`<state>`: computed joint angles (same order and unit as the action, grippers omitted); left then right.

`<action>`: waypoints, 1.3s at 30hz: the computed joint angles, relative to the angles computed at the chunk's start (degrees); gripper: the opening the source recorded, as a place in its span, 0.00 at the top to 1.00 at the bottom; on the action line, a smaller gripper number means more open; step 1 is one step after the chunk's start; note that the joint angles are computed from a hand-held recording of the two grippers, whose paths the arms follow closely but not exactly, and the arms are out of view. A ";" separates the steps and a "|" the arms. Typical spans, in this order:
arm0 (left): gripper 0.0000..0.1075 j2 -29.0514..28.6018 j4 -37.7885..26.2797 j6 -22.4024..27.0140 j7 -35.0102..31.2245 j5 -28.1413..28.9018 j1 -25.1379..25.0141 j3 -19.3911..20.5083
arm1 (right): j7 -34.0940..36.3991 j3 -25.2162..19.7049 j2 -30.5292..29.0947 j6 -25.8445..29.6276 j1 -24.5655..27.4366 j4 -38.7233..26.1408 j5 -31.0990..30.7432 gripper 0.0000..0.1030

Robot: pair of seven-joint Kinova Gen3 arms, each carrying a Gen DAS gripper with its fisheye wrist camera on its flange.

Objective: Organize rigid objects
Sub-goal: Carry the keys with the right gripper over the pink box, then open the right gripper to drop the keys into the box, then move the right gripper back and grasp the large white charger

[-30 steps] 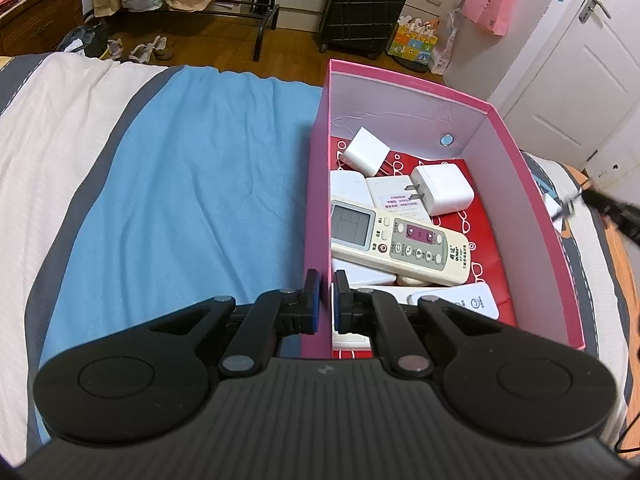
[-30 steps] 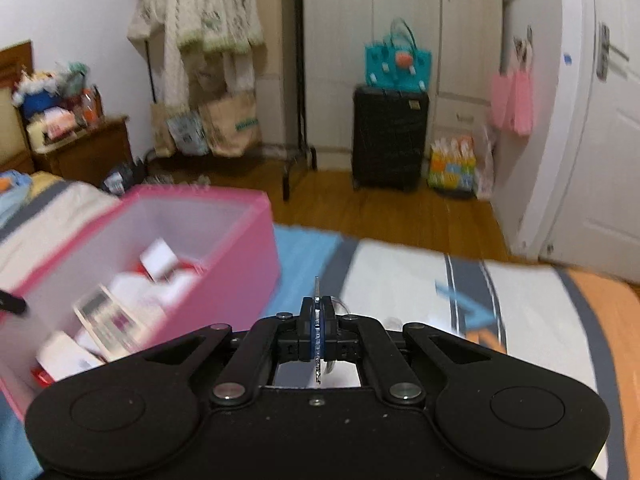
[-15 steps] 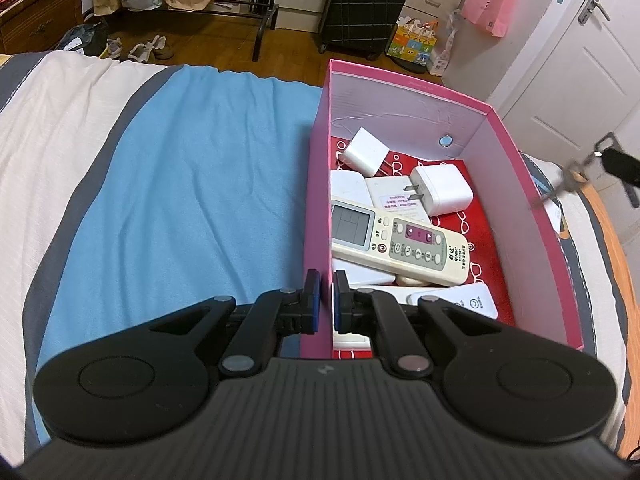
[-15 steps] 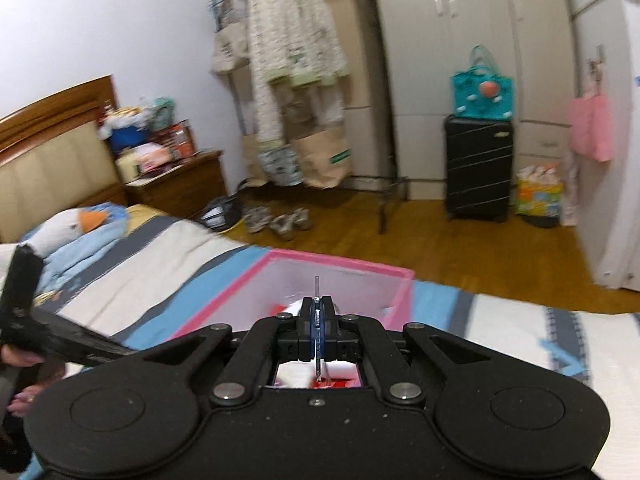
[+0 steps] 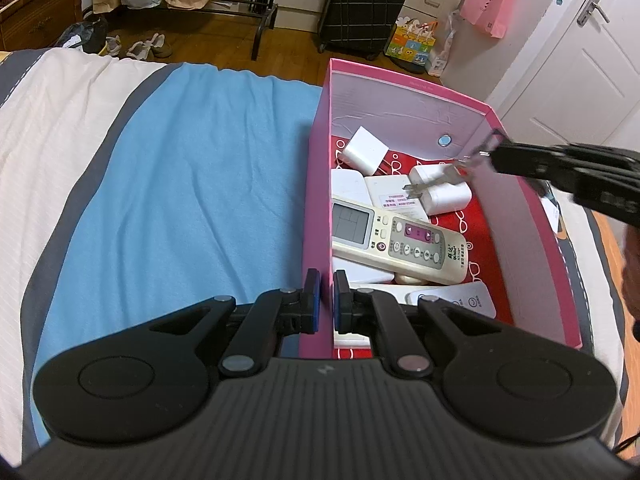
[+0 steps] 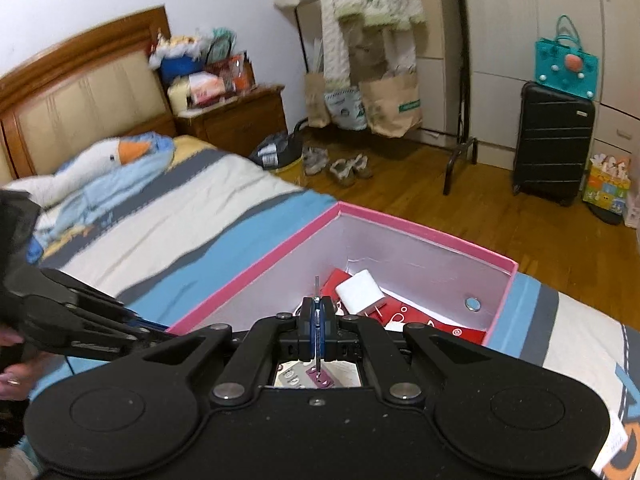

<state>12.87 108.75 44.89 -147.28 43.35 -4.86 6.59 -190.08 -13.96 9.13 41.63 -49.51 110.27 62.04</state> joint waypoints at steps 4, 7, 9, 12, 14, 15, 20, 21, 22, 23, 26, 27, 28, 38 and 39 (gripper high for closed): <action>0.95 0.20 0.06 0.20 -0.71 0.49 -0.33 0.03 | 9.32 -1.39 2.64 -1.20 4.45 -3.80 -6.38 0.98; 0.95 0.31 0.11 0.35 -1.21 0.81 -0.57 -0.01 | 16.31 -2.28 5.30 0.91 6.44 -7.43 -10.94 0.98; 0.95 0.21 0.25 0.39 -1.54 1.05 -0.69 -0.01 | 20.97 0.19 6.75 2.65 4.86 -9.82 -14.51 0.98; 0.95 0.29 0.39 0.68 -2.37 1.57 -1.01 -0.09 | 24.87 4.52 7.49 3.00 2.18 -11.26 -18.33 0.97; 0.94 0.75 0.00 1.37 -2.25 1.83 -1.28 -0.23 | 25.29 5.35 7.43 2.55 2.17 -11.24 -19.60 0.94; 0.94 0.82 -0.05 1.48 -2.25 1.89 -1.33 -0.24 | 24.44 5.91 7.24 2.33 1.70 -10.86 -19.28 0.91; 0.94 0.49 0.19 0.90 -2.12 1.59 -1.04 -0.22 | 16.93 2.93 4.80 2.83 2.70 -8.01 -13.61 0.85; 0.94 0.51 0.16 0.90 -2.00 1.55 -0.99 -0.22 | 14.60 2.79 3.62 3.59 2.20 -7.15 -12.65 0.82; 0.94 0.54 0.11 0.99 -2.01 1.55 -1.05 -0.24 | 12.27 3.71 2.31 3.89 0.87 -6.10 -11.98 0.80; 0.94 0.54 0.11 0.99 -2.01 1.55 -1.05 -0.24 | 9.94 5.70 0.65 3.87 -1.34 -4.79 -11.62 0.79; 0.94 0.52 -0.01 0.90 -1.48 1.22 -0.82 -0.24 | 5.00 6.23 -3.98 7.74 -4.38 -2.33 -11.88 0.74; 0.94 0.49 0.00 0.80 -1.29 1.10 -0.73 -0.24 | 5.10 5.21 -4.92 10.07 -4.16 -2.73 -13.51 0.72; 0.94 0.44 0.09 0.66 -1.30 1.13 -0.71 -0.20 | 6.13 3.32 -5.82 12.40 -2.88 -3.25 -15.84 0.70; 0.94 0.33 -0.35 0.10 0.72 -0.56 0.02 -0.05 | -1.64 -8.50 -12.96 28.53 3.27 -2.10 -24.15 0.62; 0.94 0.29 -0.37 0.01 0.87 -0.76 0.12 -0.03 | -3.51 -9.05 -13.76 28.72 3.89 -1.14 -24.28 0.61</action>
